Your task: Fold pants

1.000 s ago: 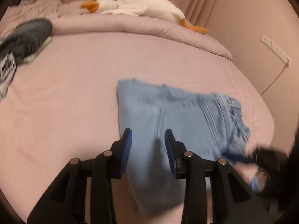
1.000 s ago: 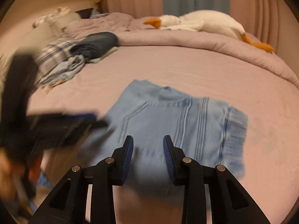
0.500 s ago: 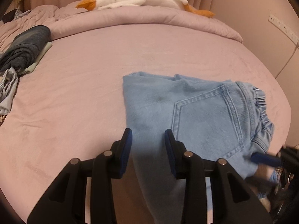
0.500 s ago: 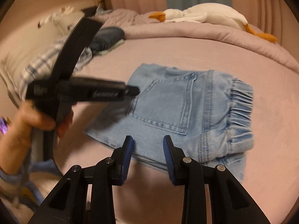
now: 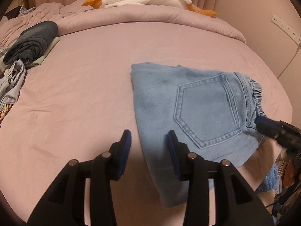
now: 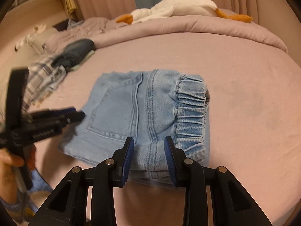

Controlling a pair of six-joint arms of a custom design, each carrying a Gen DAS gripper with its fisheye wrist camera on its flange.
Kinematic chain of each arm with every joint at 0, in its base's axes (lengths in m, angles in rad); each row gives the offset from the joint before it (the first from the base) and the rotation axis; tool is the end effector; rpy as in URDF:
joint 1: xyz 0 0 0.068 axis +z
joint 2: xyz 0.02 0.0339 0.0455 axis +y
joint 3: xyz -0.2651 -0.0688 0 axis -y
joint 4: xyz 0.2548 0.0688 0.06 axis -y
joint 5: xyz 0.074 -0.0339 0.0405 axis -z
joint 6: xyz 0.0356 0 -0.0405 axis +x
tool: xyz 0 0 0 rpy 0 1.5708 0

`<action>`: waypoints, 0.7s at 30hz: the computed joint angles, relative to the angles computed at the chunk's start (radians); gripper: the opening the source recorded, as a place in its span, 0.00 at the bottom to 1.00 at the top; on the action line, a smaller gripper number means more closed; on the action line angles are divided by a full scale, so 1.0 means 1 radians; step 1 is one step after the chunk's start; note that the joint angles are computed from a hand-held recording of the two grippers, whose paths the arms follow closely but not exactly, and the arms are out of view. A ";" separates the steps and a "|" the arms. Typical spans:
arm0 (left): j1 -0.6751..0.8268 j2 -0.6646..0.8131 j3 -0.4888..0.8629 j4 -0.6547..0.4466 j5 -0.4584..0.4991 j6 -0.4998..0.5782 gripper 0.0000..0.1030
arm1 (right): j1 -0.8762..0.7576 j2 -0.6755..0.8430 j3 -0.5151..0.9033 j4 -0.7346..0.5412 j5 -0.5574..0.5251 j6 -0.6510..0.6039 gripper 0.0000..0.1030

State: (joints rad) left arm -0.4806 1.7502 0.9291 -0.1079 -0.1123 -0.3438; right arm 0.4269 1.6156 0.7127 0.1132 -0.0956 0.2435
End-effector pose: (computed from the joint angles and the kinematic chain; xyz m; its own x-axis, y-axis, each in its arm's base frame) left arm 0.3125 -0.1584 0.1411 -0.8035 0.0412 -0.5939 0.1371 0.9836 -0.1173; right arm 0.2843 0.1330 0.1377 -0.7415 -0.0736 -0.6669 -0.3035 0.9233 0.2355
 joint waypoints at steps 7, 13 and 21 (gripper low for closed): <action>0.072 -0.046 -0.057 0.047 0.181 -0.130 0.60 | -0.207 -0.132 -0.116 0.110 -0.238 0.163 0.65; 0.070 0.013 -0.020 0.049 0.256 -0.173 0.60 | -0.359 0.005 -0.088 0.129 -0.456 0.299 0.70; 0.074 0.073 0.026 0.043 0.295 -0.164 0.61 | -0.362 0.118 -0.016 0.070 -0.517 0.277 0.80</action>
